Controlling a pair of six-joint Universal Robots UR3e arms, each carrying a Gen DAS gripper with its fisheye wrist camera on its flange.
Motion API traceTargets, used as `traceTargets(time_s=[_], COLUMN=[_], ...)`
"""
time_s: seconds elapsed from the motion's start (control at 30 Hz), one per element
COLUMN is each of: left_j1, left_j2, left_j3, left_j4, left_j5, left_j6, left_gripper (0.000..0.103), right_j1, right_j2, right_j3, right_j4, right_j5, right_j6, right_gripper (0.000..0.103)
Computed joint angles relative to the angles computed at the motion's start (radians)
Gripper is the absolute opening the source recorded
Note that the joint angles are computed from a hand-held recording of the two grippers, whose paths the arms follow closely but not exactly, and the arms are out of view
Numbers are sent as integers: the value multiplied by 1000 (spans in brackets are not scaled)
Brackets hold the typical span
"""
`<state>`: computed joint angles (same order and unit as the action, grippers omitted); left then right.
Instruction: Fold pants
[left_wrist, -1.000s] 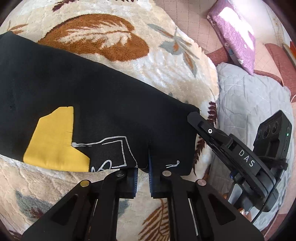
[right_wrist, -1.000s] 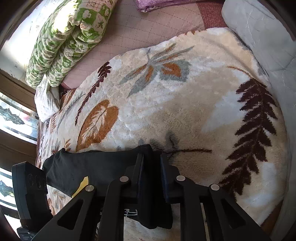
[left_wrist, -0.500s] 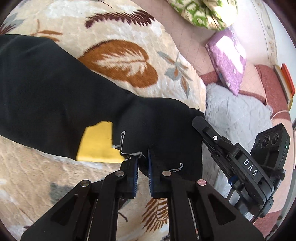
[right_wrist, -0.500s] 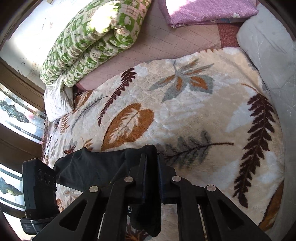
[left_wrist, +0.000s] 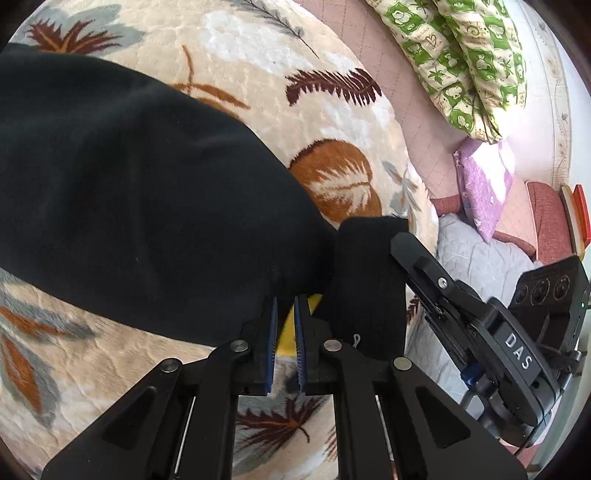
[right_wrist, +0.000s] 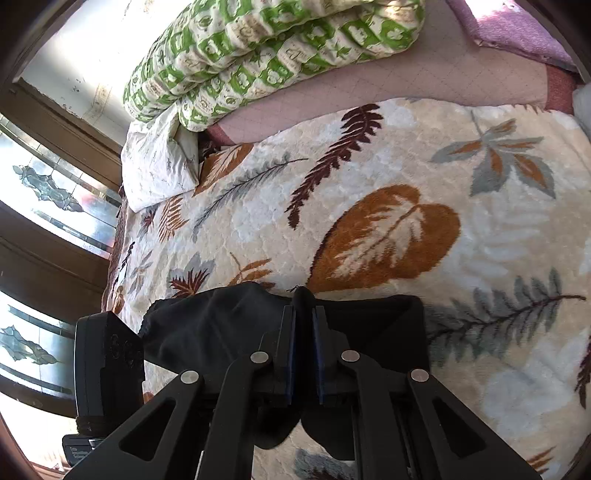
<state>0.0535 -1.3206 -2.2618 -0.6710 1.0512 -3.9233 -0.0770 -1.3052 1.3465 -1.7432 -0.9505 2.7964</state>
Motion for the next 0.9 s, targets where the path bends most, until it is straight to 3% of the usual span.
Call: traceTargets(time_s=[0.13, 0.27, 0.43, 0.53, 0.67, 0.73, 0.83, 0.9], left_j1=[-30, -80, -123, -129, -130, -127, -109, -114], left_j2=[-68, -137, -192, -192, -183, -173, -129, -123], left_j3=[34, 67, 101, 105, 103, 99, 77, 80], left_j4=[32, 73, 75, 61, 52, 46, 25, 25], left_j5=[-16, -11, 11, 17, 15, 11, 1, 13], left_j6=[7, 2, -10, -8, -4, 6, 33, 31], left_gripper=[7, 7, 7, 7, 7, 7, 7, 7], right_j1=[-45, -219, -562, -666, -696, -702, -727, -783], right_j2=[-51, -209, -412, -441, -471, -495, -580, -723], right_j3=[74, 257, 534, 657, 816, 897, 1032, 1089], right_j4=[-15, 20, 249, 333, 257, 178, 35, 83], right_j5=[17, 3, 145, 199, 277, 310, 353, 342], right_j6=[7, -13, -157, -180, -73, 17, 169, 215], right_gripper=[10, 18, 50, 52, 52, 60, 62, 62])
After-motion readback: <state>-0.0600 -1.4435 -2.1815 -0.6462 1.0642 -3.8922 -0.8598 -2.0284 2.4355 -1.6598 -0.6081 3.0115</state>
